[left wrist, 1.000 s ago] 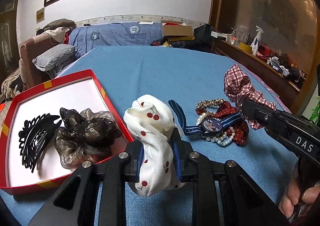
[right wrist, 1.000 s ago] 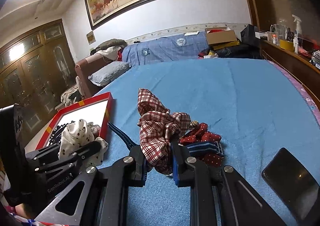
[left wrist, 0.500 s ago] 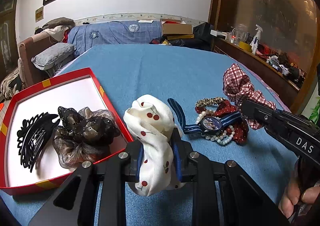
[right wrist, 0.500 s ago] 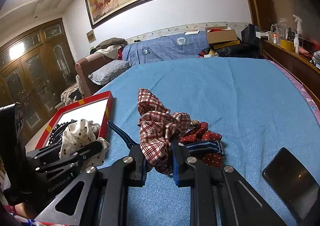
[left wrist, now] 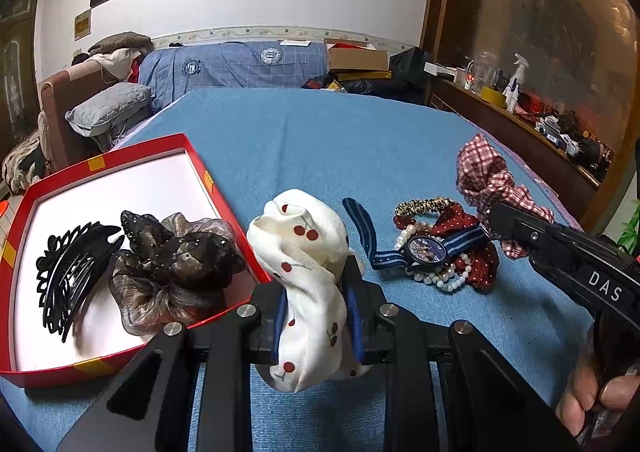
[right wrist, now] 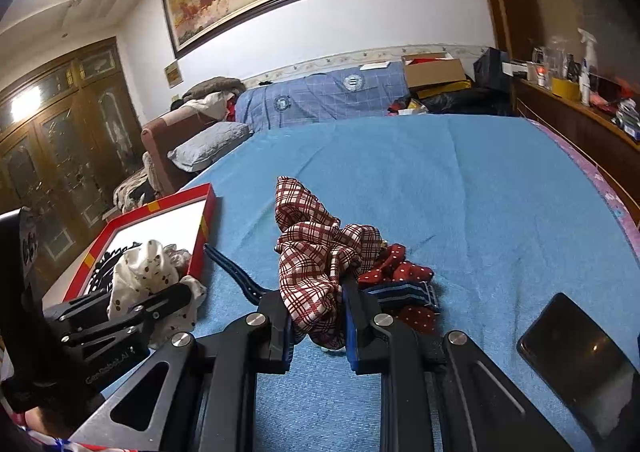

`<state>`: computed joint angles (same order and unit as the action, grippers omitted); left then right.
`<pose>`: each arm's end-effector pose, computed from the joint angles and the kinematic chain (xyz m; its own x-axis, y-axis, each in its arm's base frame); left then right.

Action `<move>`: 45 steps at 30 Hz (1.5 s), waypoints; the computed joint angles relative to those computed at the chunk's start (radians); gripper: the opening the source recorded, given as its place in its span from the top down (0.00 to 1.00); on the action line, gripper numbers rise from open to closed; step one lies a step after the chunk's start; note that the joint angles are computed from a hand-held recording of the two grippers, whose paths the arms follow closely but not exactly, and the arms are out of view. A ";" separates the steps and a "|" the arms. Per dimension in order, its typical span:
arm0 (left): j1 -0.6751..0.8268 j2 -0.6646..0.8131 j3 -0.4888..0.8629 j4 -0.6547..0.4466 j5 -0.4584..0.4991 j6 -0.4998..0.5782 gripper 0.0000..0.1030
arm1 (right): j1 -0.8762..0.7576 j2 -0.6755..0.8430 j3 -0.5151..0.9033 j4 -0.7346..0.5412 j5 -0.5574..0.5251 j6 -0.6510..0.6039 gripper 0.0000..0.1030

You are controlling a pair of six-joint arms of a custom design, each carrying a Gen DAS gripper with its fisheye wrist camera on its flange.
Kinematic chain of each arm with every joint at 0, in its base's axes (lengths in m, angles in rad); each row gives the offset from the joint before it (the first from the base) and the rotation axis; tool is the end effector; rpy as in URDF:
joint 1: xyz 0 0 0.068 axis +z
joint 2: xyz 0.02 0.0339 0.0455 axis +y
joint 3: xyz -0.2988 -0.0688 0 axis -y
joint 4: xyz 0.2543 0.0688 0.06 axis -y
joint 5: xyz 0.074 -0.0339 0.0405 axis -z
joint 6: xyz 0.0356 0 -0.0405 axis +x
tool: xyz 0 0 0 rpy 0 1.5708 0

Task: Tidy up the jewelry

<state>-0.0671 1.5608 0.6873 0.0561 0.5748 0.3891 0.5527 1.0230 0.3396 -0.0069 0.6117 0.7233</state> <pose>0.2954 -0.0392 0.1801 -0.5112 0.3535 -0.7834 0.6715 0.7332 -0.1074 0.1631 0.0766 0.1889 -0.4413 0.3644 -0.8200 0.3190 0.9178 0.2362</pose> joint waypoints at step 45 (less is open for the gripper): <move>0.453 0.292 0.562 -0.350 0.198 -0.007 0.77 | 0.114 0.483 0.550 -0.043 -0.164 -0.093 0.77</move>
<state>0.3863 1.8533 1.2493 -0.2940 0.7723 0.3825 0.6664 1.5056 0.8896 -0.0504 0.4478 0.6307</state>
